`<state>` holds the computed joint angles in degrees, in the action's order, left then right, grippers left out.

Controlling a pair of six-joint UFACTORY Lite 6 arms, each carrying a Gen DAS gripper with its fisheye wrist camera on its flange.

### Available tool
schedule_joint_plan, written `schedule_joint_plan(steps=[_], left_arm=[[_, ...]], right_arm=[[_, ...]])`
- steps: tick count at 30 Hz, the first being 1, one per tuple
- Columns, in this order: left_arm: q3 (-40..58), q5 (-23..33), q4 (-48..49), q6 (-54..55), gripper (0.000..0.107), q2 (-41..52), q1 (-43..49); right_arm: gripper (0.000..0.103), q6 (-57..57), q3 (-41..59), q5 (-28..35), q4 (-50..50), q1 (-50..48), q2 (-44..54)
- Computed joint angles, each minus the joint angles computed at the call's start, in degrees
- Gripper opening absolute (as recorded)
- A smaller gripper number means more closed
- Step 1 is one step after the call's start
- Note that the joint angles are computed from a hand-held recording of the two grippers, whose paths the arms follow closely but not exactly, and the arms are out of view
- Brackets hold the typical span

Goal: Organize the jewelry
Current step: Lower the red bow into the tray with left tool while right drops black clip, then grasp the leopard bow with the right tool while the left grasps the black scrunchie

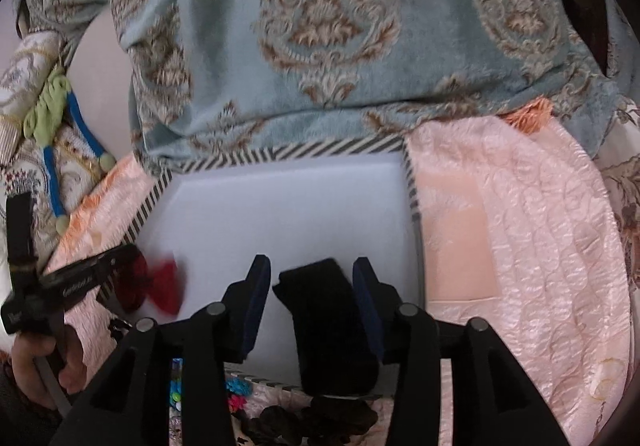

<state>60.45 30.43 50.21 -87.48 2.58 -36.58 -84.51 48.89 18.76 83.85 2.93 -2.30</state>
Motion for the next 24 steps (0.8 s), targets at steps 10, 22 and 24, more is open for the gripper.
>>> schedule_joint_plan(steps=[10, 22, 24], left_arm=[[-8.28, 15.24, 1.56, -14.31, 0.017, -5.58, -22.66], [-11.61, 15.36, -1.01, -22.06, 0.027, -2.9, -29.92], [-14.32, 12.79, 0.2, -24.69, 0.028, -5.83, -28.97]], right_arm=[[0.045, 2.44, -23.19, 4.31, -9.29, -10.67, -26.05], [0.047, 10.49, -37.93, 13.57, -23.4, -21.85, -39.5], [0.047, 4.88, -37.55, 20.55, -17.57, -27.07, -41.73]])
